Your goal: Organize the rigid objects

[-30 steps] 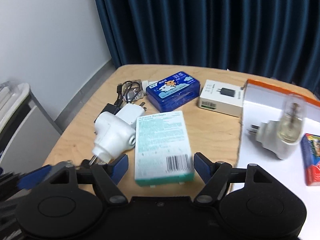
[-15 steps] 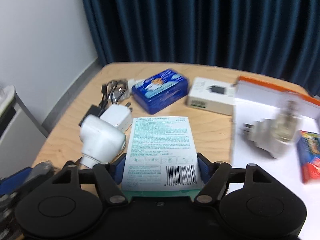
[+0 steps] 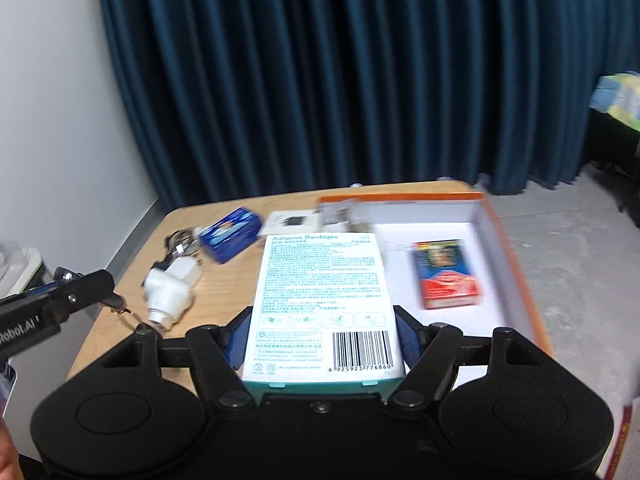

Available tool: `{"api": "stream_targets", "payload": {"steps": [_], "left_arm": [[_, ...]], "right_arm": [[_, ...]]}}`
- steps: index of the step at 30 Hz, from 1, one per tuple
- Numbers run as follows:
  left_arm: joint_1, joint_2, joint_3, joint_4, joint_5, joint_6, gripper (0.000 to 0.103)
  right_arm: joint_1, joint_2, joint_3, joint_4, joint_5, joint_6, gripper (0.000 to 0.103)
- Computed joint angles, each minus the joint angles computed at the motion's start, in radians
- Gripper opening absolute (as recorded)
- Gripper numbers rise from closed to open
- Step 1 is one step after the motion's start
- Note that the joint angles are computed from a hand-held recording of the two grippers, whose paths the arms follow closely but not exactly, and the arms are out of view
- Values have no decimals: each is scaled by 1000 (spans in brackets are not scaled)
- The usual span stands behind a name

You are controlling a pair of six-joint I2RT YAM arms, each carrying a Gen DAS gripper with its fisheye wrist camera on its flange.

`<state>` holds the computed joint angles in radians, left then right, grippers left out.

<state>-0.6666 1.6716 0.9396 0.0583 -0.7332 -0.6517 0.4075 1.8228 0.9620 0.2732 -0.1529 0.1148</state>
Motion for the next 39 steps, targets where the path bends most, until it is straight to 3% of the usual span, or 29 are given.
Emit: {"api": "stream_targets", "payload": {"steps": [6, 17, 27, 39], "left_arm": [[-70, 87, 163, -52, -19, 51, 36], [-68, 275, 419, -113, 35, 118, 37], [-79, 319, 494, -189, 37, 85, 36], [-77, 318, 498, -206, 45, 67, 37]], "right_arm": [[-92, -135, -143, 55, -28, -5, 84], [-163, -201, -193, 79, -38, 2, 84], [-181, -196, -202, 96, -46, 14, 84], [-142, -197, -204, 104, 3, 36, 84]]}}
